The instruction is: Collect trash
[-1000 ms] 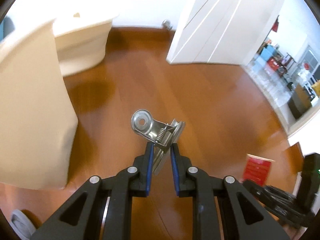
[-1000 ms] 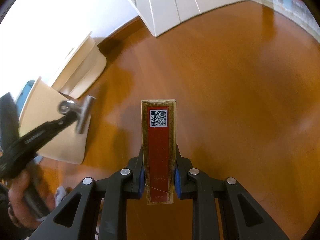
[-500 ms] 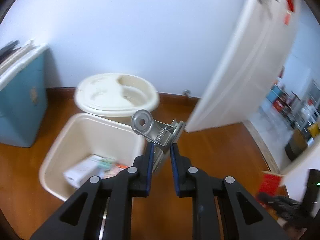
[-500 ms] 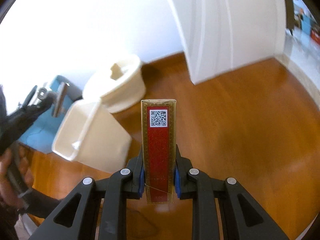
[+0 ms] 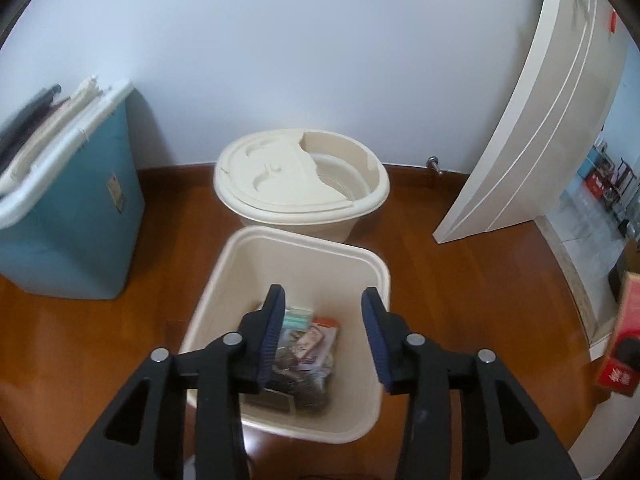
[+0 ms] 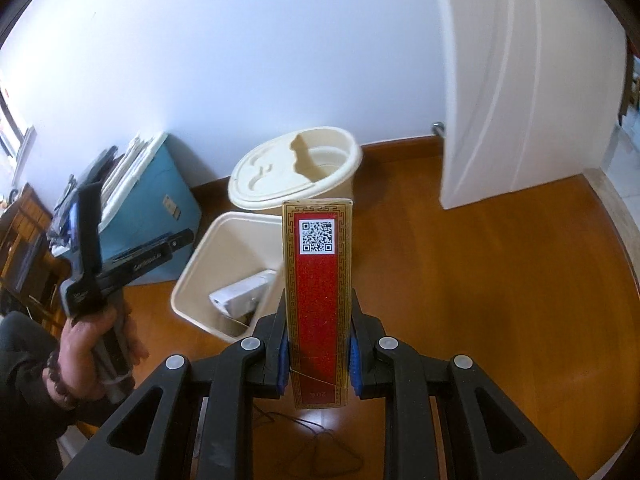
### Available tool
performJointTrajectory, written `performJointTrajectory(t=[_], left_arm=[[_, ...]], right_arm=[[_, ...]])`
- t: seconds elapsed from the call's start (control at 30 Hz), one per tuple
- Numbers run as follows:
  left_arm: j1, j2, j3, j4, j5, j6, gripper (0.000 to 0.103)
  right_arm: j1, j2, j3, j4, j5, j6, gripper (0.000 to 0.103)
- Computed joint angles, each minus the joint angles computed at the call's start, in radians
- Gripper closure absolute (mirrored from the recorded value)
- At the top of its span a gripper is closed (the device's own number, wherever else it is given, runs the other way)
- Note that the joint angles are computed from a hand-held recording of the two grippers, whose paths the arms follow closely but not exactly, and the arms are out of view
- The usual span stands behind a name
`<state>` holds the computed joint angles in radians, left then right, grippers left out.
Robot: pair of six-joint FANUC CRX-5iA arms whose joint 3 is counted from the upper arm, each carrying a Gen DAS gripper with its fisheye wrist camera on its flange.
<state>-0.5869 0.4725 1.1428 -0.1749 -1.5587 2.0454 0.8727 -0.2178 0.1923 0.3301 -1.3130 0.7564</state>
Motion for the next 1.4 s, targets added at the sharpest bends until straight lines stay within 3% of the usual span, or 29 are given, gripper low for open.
performJointTrajectory(t=[0.2,0.33,0.5,0.53,0.57,0.6,0.63,0.77,0.87,0.93,1.03,1.07,1.1,1.13,1.23,1.4], left_arm=[[0.039,-0.036,0.058,-0.042,-0.109,-0.085,0.047],[0.088,-0.091,0.011,-0.032,-0.119,-0.094,0.045],[0.151,-0.141,-0.058,0.017,-0.116,-0.077,0.045],[0.161,-0.148,-0.068,0.022,-0.116,-0.069,0.045],[0.169,-0.151,-0.073,0.027,-0.118,-0.058,0.045],[0.178,-0.153,-0.076,0.037,-0.119,-0.053,0.045],[0.182,-0.151,-0.071,0.041,-0.122,-0.053,0.045],[0.178,-0.172,-0.086,0.044,-0.096,-0.075,0.037],[0.170,-0.178,-0.059,0.055,-0.109,-0.121,0.037],[0.168,-0.192,-0.027,0.084,-0.133,-0.160,0.037],[0.149,-0.240,-0.004,0.093,-0.159,-0.251,0.037],[0.137,-0.268,-0.007,0.084,-0.162,-0.293,0.032],[0.114,-0.301,-0.014,0.054,-0.165,-0.326,0.024],[0.094,-0.329,-0.013,0.035,-0.182,-0.358,0.023],[0.032,-0.400,0.009,-0.021,-0.268,-0.436,0.023],[-0.031,-0.479,0.067,-0.050,-0.440,-0.426,0.009]], right_arm=[[-0.021,0.222,0.215,-0.087,0.014,0.043,0.079],[-0.019,0.359,0.300,-0.121,0.049,-0.009,0.079],[-0.011,0.525,0.416,-0.143,0.008,-0.037,0.078],[-0.011,0.563,0.452,-0.151,-0.021,-0.038,0.076],[-0.008,0.591,0.480,-0.147,-0.055,-0.042,0.062],[0.000,0.615,0.498,-0.125,-0.084,-0.047,0.038],[0.008,0.624,0.498,-0.098,-0.089,-0.051,0.031],[0.033,0.620,0.496,-0.044,-0.120,-0.037,0.027],[0.087,0.547,0.439,0.061,-0.132,-0.129,0.027],[0.148,0.490,0.402,0.155,-0.160,-0.195,0.027],[0.307,0.439,0.431,0.308,-0.330,-0.303,0.025],[0.353,0.427,0.439,0.341,-0.367,-0.344,0.021],[0.409,0.421,0.460,0.376,-0.417,-0.379,0.009],[0.486,0.425,0.492,0.436,-0.481,-0.411,0.005],[0.653,0.469,0.592,0.577,-0.625,-0.468,0.000],[0.867,0.678,0.969,0.769,-0.822,-0.455,0.000]])
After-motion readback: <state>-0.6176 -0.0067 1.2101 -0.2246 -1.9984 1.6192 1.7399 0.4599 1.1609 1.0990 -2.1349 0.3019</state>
